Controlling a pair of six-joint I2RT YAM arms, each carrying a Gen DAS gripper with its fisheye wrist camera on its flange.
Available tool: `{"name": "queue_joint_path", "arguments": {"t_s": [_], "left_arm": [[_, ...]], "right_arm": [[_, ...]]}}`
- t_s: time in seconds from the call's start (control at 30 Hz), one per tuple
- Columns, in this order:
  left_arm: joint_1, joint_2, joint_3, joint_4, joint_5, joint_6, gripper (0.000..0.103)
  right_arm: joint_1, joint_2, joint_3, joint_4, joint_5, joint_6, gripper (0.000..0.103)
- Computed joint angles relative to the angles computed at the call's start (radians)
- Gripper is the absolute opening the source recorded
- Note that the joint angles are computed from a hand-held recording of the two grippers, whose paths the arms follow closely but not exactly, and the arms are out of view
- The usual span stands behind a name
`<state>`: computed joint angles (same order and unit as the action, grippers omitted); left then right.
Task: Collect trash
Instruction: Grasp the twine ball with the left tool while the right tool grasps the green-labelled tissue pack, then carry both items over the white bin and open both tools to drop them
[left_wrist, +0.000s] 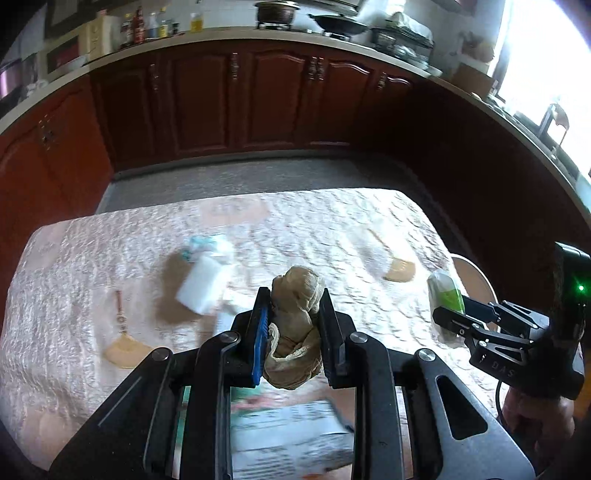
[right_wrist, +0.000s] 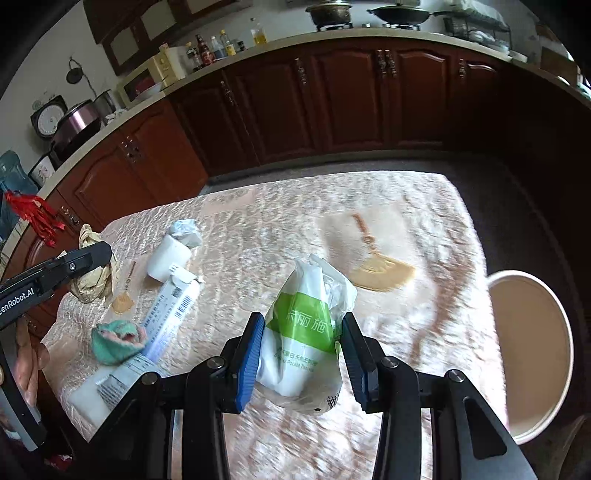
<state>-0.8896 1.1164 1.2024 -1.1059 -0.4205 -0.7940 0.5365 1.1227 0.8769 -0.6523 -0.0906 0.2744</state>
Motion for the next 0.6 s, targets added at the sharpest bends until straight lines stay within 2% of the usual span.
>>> {"name": "queue_joint_path", "arguments": {"t_s": [0.2,0.33,0.6], "left_arm": [[-0.089,0.143,0.114,0.014,0.009,-0.011,0.022],[-0.143,0.256,0.220,0.033,0.029,0.009,0.022],[-0.185,0.534,0.489,0.122,0.165,0.075,0.022]], "right_arm": [[-0.197,-0.121,-0.052,-0.083,-0.072,-0.106,0.040],[-0.410,-0.163,-0.069,-0.145,-0.158,-0.227,0.040],[-0.869,-0.107,-0.043,-0.240,-0.308,-0.525,0.040]]}}
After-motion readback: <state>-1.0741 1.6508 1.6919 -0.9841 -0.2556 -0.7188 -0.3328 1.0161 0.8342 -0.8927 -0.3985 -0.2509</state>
